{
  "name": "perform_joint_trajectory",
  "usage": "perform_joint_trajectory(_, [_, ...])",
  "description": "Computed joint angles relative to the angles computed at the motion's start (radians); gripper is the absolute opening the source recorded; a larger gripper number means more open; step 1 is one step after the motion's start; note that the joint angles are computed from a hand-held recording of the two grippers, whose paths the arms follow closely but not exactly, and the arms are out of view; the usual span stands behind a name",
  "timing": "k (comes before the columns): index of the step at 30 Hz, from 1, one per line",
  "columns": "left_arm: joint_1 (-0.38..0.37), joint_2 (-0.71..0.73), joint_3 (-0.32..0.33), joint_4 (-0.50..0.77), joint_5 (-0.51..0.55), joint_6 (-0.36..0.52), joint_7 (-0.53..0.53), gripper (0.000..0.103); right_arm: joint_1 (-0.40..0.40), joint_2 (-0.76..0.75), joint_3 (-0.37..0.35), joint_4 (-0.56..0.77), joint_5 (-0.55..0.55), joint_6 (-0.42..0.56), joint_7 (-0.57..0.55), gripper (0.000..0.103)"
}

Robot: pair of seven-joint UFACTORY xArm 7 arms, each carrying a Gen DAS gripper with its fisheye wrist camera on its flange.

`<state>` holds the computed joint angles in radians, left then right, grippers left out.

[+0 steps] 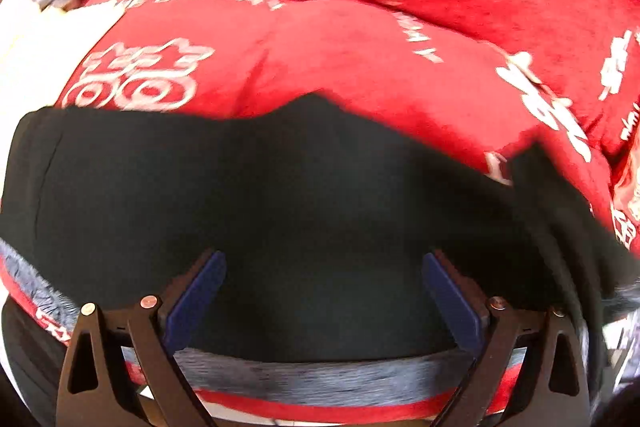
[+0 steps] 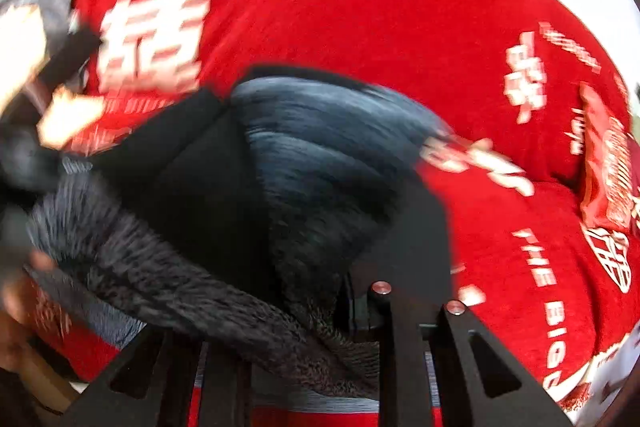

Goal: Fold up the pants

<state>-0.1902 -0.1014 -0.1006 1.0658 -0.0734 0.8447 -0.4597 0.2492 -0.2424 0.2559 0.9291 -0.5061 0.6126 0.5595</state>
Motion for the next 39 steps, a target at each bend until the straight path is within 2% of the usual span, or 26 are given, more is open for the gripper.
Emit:
perform_joint_trajectory(2, [0.008,-0.017,0.012,-0.032,-0.018,-0.004,0.015,0.100,0.010,0.051,0.026,0.006,-0.029,0.041,0.012,0.023])
perform_joint_trajectory(4, [0.015,-0.040,0.021,-0.066,-0.044,-0.016,0.030,0.100,0.006,0.062,0.063,0.007,-0.175,0.069,0.089,0.023])
perform_joint_trajectory(5, [0.018,-0.045,0.027,-0.075,-0.057,-0.023,0.041,0.100,0.019,0.068,0.061,0.013,-0.210,0.091,0.106,0.023])
perform_joint_trajectory(8, [0.020,-0.054,0.031,-0.075,-0.107,-0.040,0.056,0.100,0.051,0.094,0.044,0.043,-0.225,0.138,0.100,0.025])
perform_joint_trajectory(9, [0.017,-0.056,0.032,-0.072,-0.125,-0.047,0.073,0.100,0.062,0.107,0.039,0.064,-0.216,0.164,0.096,0.027])
perform_joint_trajectory(11, [0.009,-0.057,0.026,-0.058,-0.139,-0.070,0.099,0.100,0.087,0.113,0.018,0.096,-0.141,0.180,0.053,0.037])
perform_joint_trajectory(13, [0.005,-0.055,0.023,-0.041,-0.144,-0.073,0.115,0.100,0.105,0.080,-0.005,0.092,-0.038,0.164,-0.011,0.055])
perform_joint_trajectory(18, [0.004,-0.038,0.022,-0.027,-0.150,-0.048,0.125,0.100,0.145,-0.101,-0.079,-0.012,0.310,0.082,-0.238,0.068])
perform_joint_trajectory(20, [0.000,-0.031,0.015,-0.031,-0.150,-0.037,0.122,0.100,0.123,-0.151,-0.093,-0.036,0.366,0.063,-0.260,0.072])
perform_joint_trajectory(23, [-0.018,-0.034,0.006,-0.045,-0.172,-0.036,0.156,0.100,0.031,-0.192,-0.085,-0.059,0.374,0.043,-0.201,0.077])
perform_joint_trajectory(25, [-0.027,-0.029,-0.012,-0.044,-0.124,-0.032,0.144,0.100,-0.041,-0.171,-0.065,-0.050,0.338,0.074,-0.129,0.077])
perform_joint_trajectory(27, [-0.037,-0.011,-0.036,-0.034,-0.028,-0.005,0.113,0.103,-0.053,-0.123,-0.076,-0.037,0.406,0.133,-0.166,0.077])
perform_joint_trajectory(28, [-0.042,-0.007,-0.044,-0.038,0.012,-0.002,0.101,0.103,-0.018,-0.089,-0.115,-0.023,0.437,0.173,-0.202,0.077])
perform_joint_trajectory(29, [-0.047,-0.015,-0.042,-0.049,0.016,-0.016,0.100,0.103,-0.006,-0.060,-0.120,-0.010,0.426,0.216,-0.214,0.078])
perform_joint_trajectory(31, [-0.051,-0.034,-0.038,-0.053,0.019,-0.001,0.092,0.103,-0.024,-0.069,-0.073,-0.014,0.347,0.216,-0.211,0.079])
perform_joint_trajectory(35, [-0.061,-0.100,-0.050,-0.098,0.051,-0.023,0.076,0.103,-0.036,-0.081,-0.070,0.011,0.316,0.145,-0.200,0.079])
perform_joint_trajectory(37, [-0.067,-0.077,-0.066,-0.088,0.095,-0.001,0.070,0.103,-0.062,-0.015,-0.059,0.073,0.263,0.144,-0.164,0.079])
perform_joint_trajectory(39, [-0.073,-0.067,-0.061,-0.100,0.089,-0.011,0.068,0.103,-0.060,0.067,-0.067,0.141,0.256,0.168,-0.163,0.079])
